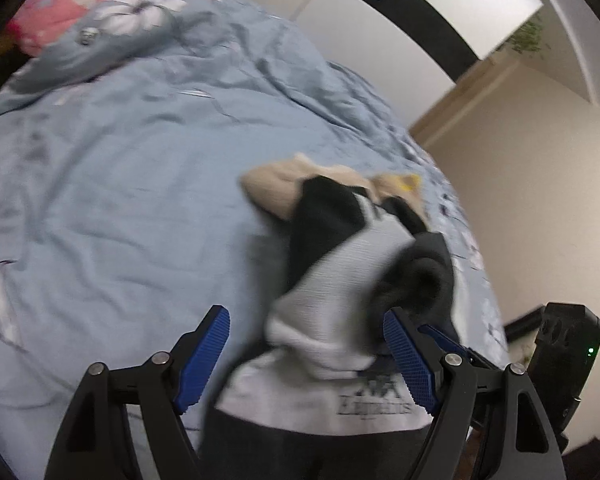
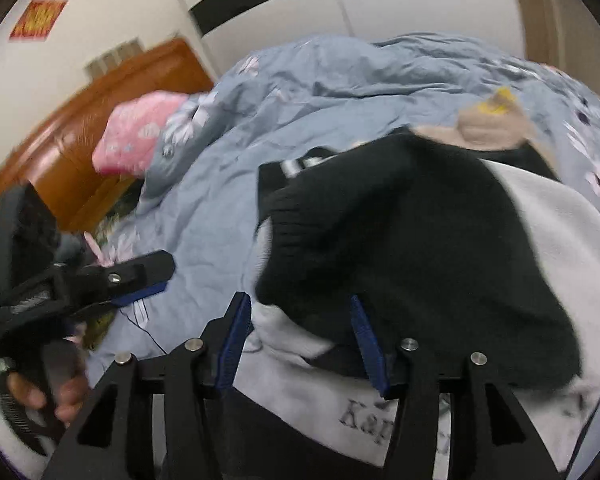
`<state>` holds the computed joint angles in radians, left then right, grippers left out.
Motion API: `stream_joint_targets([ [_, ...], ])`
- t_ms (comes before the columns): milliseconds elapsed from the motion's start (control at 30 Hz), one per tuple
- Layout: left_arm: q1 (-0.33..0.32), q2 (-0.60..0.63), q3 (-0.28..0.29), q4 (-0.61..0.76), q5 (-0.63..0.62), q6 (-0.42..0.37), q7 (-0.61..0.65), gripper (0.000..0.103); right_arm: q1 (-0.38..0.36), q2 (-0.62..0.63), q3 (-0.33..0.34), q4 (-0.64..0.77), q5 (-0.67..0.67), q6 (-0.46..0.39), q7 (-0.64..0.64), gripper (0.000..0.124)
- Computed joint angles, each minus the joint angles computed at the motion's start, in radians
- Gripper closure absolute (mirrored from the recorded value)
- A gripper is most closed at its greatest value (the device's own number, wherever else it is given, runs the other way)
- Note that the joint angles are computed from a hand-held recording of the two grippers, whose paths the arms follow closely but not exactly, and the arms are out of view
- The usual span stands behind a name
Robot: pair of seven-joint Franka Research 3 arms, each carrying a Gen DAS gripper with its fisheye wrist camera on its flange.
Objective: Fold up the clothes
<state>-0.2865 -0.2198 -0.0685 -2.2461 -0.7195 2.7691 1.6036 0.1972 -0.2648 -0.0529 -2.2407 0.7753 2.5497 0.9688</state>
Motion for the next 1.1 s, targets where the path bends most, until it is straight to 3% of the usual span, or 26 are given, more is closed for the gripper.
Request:
stream_joint_targets([
  [167,-0.026,0.077,-0.02,0.099,-0.061,-0.072,0.151,0.021,-0.099,-0.075,-0.038,-0.091,-0.072,0.03,0.13,0.07],
  [300,0.006,0.162,-0.085,0.178,0.076,-0.088,0.099,0.021,-0.181,-0.102,-0.078,-0.139,-0.121,0.029,0.244,0.07],
  [367,0.02,0.194,-0.104,0.207,0.086,-0.09,0.08,0.023,-0.205,-0.114,-0.097,-0.158,-0.121,0.03,0.277,0.07],
  [400,0.025,0.204,-0.112,0.216,0.066,-0.08,0.089,0.026,-0.215,-0.12,-0.105,-0.167,-0.121,0.03,0.287,0.07],
  [433,0.031,0.211,-0.119,0.225,0.039,-0.074,0.103,0.039,-0.224,-0.125,-0.112,-0.175,-0.121,0.03,0.295,0.07],
  [467,0.036,0.216,-0.125,0.233,0.008,-0.071,0.12,0.049,-0.233,-0.13,-0.12,-0.182,-0.121,0.03,0.301,0.07],
  [500,0.042,0.223,-0.13,0.246,-0.027,-0.081,0.143,0.072,-0.243,-0.135,-0.127,-0.189,-0.122,0.03,0.308,0.07],
  [533,0.049,0.23,-0.134,0.26,-0.063,-0.099,0.168,0.08,-0.251,-0.139,-0.132,-0.193,-0.123,0.027,0.312,0.07],
  [567,0.055,0.232,-0.138,0.272,-0.114,-0.117,0.207,0.081,-0.257,-0.142,-0.137,-0.195,-0.124,0.022,0.314,0.07],
  [633,0.073,0.207,-0.135,0.275,-0.335,-0.174,0.364,0.084,-0.26,-0.143,-0.141,-0.195,-0.118,0.021,0.314,0.07],
  [733,0.076,0.139,-0.085,0.241,-0.639,-0.233,0.551,0.084,-0.254,-0.149,-0.147,-0.199,-0.098,0.028,0.298,0.07],
  [800,0.099,0.129,-0.091,0.227,-0.586,-0.202,0.514,0.084,-0.254,-0.144,-0.147,-0.198,-0.097,0.024,0.292,0.07],
  [900,0.121,0.175,-0.09,0.222,-0.302,-0.186,0.299,0.084,-0.262,-0.126,-0.138,-0.194,-0.113,0.005,0.306,0.07],
  [1100,0.138,0.207,-0.099,0.21,-0.175,-0.18,0.185,0.078,-0.255,-0.097,-0.131,-0.167,-0.113,0.003,0.29,0.07],
])
